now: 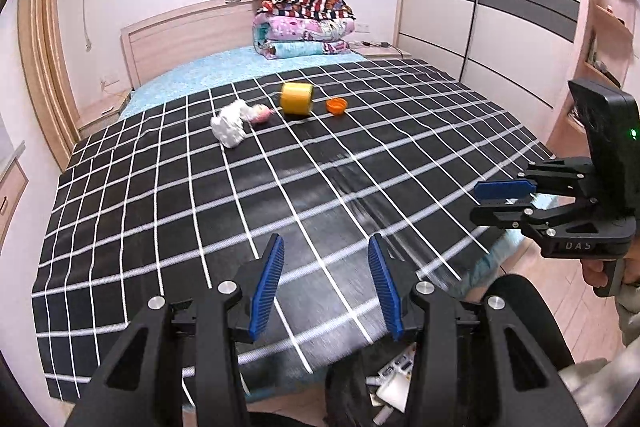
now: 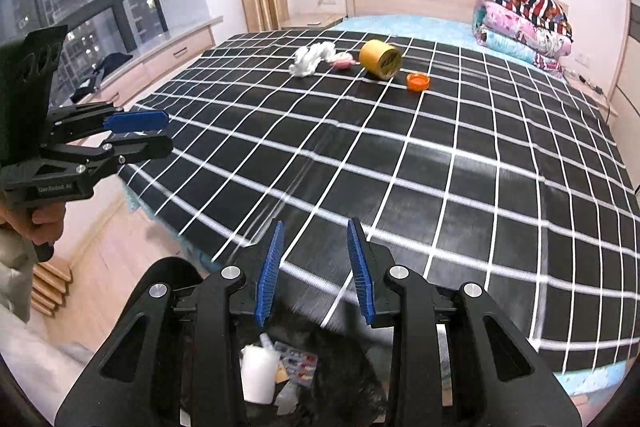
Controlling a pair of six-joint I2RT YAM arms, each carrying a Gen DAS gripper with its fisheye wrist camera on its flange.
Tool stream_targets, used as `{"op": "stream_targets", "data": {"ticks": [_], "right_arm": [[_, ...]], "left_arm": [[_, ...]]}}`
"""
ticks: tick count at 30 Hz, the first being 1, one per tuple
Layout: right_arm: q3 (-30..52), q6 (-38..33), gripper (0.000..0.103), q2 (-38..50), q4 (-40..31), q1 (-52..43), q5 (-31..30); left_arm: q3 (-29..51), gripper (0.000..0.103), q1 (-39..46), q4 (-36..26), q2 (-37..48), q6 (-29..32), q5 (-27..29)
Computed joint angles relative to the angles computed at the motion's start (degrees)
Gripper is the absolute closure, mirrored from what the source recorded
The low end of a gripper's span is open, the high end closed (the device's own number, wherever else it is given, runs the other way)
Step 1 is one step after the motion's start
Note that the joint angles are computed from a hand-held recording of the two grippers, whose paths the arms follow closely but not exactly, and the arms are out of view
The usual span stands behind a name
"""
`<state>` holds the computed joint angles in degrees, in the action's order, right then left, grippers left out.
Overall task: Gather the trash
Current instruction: 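Raise both tools from the bin back over the bed, then grasp the crumpled white tissue with left tool while right tool grasps the orange cap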
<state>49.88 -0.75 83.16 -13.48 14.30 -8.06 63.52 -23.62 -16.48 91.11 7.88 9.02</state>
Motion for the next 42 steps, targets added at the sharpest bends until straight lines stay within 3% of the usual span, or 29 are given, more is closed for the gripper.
{"op": "stream_targets", "data": {"ticks": [13,22,35,42], "right_arm": [[16.0,-3.9,0.066,13.6,-0.9,-4.6,-0.5],[29.9,-5.4,0.064,24.3,-3.9,-6.0,0.2],[51.7,-4.5,0.064,41.3,-12.0,-8.4,1.2],[61.2,-3.9,0.059,48.5,-16.2,-8.9,1.8]], "left_arm": [[18.8,0.061,4.4,-2.3,14.8,-0.4,1.4],[36.7,0.061,6.5,-7.2,28.5,-0.9,1.8],[67.7,0.061,7.6,-19.9,49.6,-3.2,0.8],[89.7,0.061,7.9,-31.1,62.5,-4.3,1.4]]}}
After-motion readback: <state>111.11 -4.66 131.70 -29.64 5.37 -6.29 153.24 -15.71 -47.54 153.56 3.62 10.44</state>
